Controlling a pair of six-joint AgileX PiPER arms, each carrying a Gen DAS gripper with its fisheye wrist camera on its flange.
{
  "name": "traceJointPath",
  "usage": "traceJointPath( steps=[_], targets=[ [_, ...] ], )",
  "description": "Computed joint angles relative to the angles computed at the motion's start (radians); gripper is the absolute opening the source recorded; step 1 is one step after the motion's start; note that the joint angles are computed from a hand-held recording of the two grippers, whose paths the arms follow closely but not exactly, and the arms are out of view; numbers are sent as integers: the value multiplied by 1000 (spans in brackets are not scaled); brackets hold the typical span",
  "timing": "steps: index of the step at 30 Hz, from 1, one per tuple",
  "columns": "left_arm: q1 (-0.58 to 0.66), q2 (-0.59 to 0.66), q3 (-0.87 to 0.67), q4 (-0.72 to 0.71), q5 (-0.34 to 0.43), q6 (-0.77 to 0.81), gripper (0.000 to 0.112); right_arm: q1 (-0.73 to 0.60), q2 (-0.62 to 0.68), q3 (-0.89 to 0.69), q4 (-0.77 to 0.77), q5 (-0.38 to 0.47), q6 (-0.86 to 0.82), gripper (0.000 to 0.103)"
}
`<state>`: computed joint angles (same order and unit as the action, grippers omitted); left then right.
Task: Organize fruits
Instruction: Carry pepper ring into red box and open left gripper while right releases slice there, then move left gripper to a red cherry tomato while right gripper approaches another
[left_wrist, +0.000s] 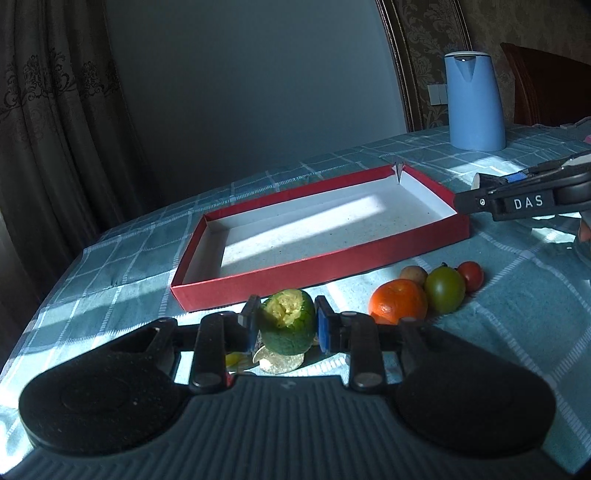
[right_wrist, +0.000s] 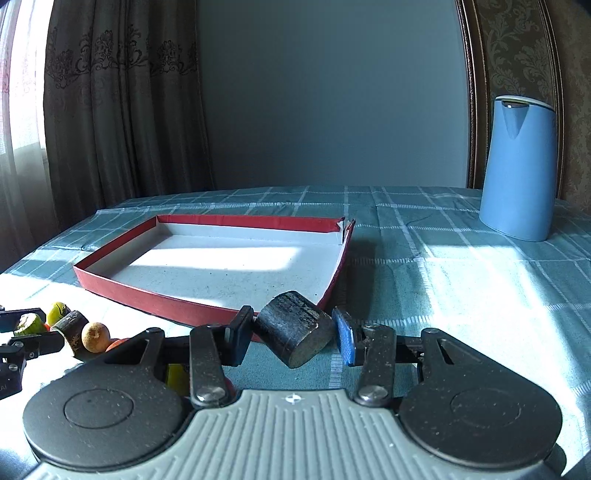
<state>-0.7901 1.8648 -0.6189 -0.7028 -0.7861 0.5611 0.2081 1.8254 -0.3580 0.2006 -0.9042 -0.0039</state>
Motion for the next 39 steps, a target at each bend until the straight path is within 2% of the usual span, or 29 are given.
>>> traceJointPath(
  steps=[3,7,11,14,15,16,17,19,22,29,32,37,39],
  targets=[
    [58,31,-142,-27,108,38,29,19,-6,-79,59,58,-65,46],
    [103,114,-337,-203,179,194,29,26,72,-280,176,178,-196,46],
    [168,195,-503,-320,304,306,29,-20,173,-453,150,345,-194,46],
    [172,252,-583,-486,319,474,30,-27,210,-507,181,404,-231,46],
    [170,257,-585,-493,311,489,30,-30,211,-513,174,418,-232,47],
    [168,259,-581,-486,300,480,35,-30,214,-508,149,410,-221,53],
    [163,258,-569,-470,280,456,54,-21,213,-496,156,379,-229,57],
    [160,238,-518,-348,233,311,76,6,209,-460,213,292,-274,74],
    [161,199,-443,-214,182,149,80,29,198,-410,261,174,-297,75],
    [187,93,-236,-17,113,-121,89,11,154,-284,218,48,-177,75],
    [190,50,-119,13,44,-200,94,4,139,-230,186,-44,-120,75],
    [208,4,48,50,-29,-272,94,-2,127,-189,155,-79,-72,75],
    [216,2,116,99,-84,-319,94,4,126,-181,161,-87,-69,75]
  ],
)
